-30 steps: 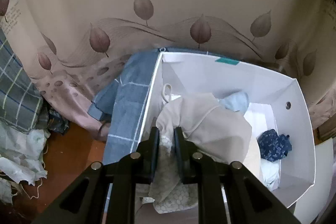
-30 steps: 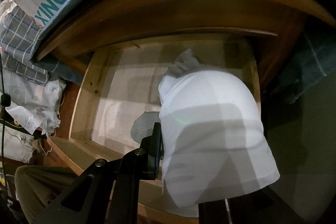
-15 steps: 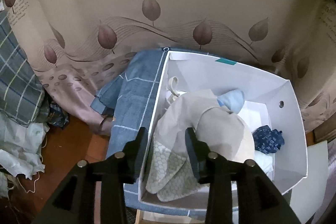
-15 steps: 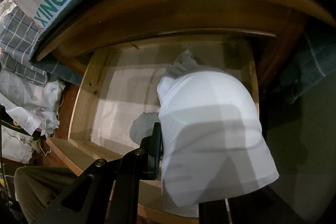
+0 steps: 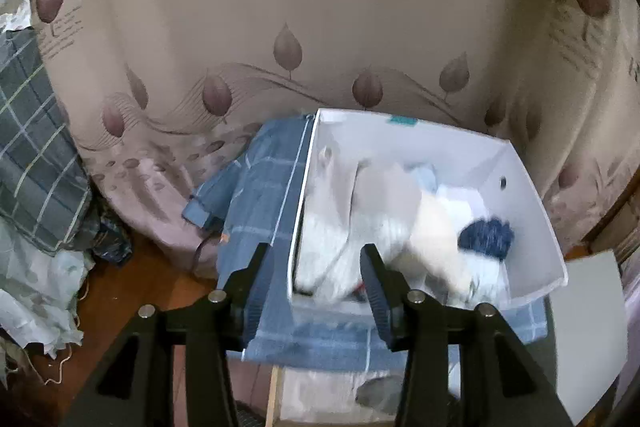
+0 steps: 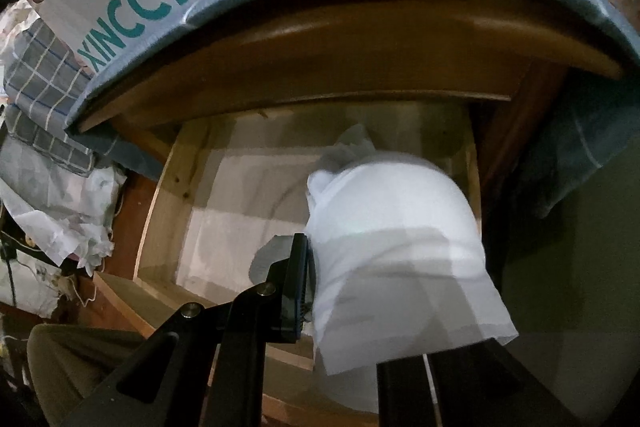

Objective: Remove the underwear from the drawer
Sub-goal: 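Withdraw the open left tool from the box back over the drawer, then carry the white underwear with the right tool up into the white box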

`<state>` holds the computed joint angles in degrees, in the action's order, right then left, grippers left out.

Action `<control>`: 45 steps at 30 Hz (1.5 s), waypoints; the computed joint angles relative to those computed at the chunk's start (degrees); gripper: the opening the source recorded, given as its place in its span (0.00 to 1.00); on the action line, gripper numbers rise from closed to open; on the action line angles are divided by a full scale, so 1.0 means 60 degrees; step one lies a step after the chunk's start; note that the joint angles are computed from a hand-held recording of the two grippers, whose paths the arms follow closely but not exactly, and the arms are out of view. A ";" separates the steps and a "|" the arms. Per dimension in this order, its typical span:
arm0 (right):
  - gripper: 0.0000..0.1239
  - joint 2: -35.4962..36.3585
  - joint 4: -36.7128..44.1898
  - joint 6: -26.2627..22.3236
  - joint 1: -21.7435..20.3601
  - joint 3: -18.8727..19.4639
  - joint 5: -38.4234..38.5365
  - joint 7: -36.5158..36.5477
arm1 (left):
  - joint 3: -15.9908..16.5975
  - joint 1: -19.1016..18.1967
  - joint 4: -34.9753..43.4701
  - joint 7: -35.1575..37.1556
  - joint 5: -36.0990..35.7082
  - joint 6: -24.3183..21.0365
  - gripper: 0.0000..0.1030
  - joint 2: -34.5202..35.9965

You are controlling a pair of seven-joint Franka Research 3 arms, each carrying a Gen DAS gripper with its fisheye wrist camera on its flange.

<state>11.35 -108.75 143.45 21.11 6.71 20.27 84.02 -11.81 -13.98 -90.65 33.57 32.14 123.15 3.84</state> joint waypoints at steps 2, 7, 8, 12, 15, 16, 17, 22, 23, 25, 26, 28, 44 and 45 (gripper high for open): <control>0.10 -0.0027 -0.0037 0.0044 -0.0006 0.0000 0.0027 -0.0020 | -0.0097 -0.0099 -0.0780 -0.0310 0.0281 0.0143 0.45 -0.0488; 0.10 -0.0130 -0.0150 0.0154 -0.0005 0.0013 0.0054 -0.0115 | -0.0448 -0.0198 -0.2555 -0.1255 0.1020 0.0663 0.46 -0.1470; 0.10 -0.0169 -0.0185 0.0180 -0.0030 0.0049 0.0182 -0.0261 | -0.0508 -0.0206 -0.2937 -0.1432 0.1041 0.0836 0.46 -0.1640; 0.10 -0.0357 -0.0343 0.0313 -0.0010 0.0109 0.0272 -0.0694 | -0.0737 -0.0195 -0.4106 -0.2211 0.1185 0.1162 0.47 -0.1947; 0.09 -0.0521 -0.0474 0.0513 0.0091 0.0076 0.0004 -0.0655 | -0.0793 -0.0183 -0.4652 -0.2785 0.1135 0.1227 0.47 -0.1839; 0.08 -0.0571 -0.0501 0.0572 0.0087 0.0098 0.0092 -0.0755 | -0.0813 -0.0180 -0.4733 -0.2996 0.1249 0.1214 0.47 -0.1786; 0.08 -0.0613 -0.0542 0.0710 0.0136 0.0077 -0.0053 -0.0650 | -0.0841 -0.0181 -0.4842 -0.3299 0.1384 0.1149 0.47 -0.1701; 0.05 -0.0560 -0.0460 0.0718 0.0284 -0.0006 -0.0808 -0.0141 | -0.0755 -0.0240 -0.5524 -0.4268 0.1517 0.1722 0.47 -0.1649; 0.05 -0.0545 -0.0451 0.0702 0.0281 -0.0010 -0.0850 -0.0093 | -0.0724 -0.0236 -0.5614 -0.4317 0.1463 0.1843 0.47 -0.1634; 0.04 -0.0563 -0.0471 0.0707 0.0282 -0.0010 -0.0944 -0.0044 | -0.0675 -0.0242 -0.5793 -0.4320 0.1244 0.2053 0.47 -0.1591; 0.04 -0.0570 -0.0469 0.0737 0.0286 -0.0024 -0.1000 0.0054 | -0.0657 -0.0253 -0.5805 -0.4167 0.1108 0.2073 0.47 -0.1534; 0.04 -0.0576 -0.0423 0.0709 0.0241 0.0015 -0.0800 0.0008 | -0.0581 -0.0238 -0.5715 -0.3693 0.0889 0.2024 0.47 -0.1369; 0.04 -0.1193 -0.0252 0.0633 0.0207 0.0069 -0.0438 0.0227 | -0.0326 -0.0019 -0.5871 -0.3052 -0.0285 0.2686 0.47 -0.1054; 0.04 -0.1209 -0.0226 0.0654 0.0209 0.0074 -0.0374 0.0251 | -0.0320 -0.0014 -0.5858 -0.2991 -0.0318 0.2684 0.47 -0.1050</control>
<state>4.10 -110.10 147.37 22.36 7.16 18.03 85.52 -13.73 -14.06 -125.80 15.62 30.24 139.25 -2.46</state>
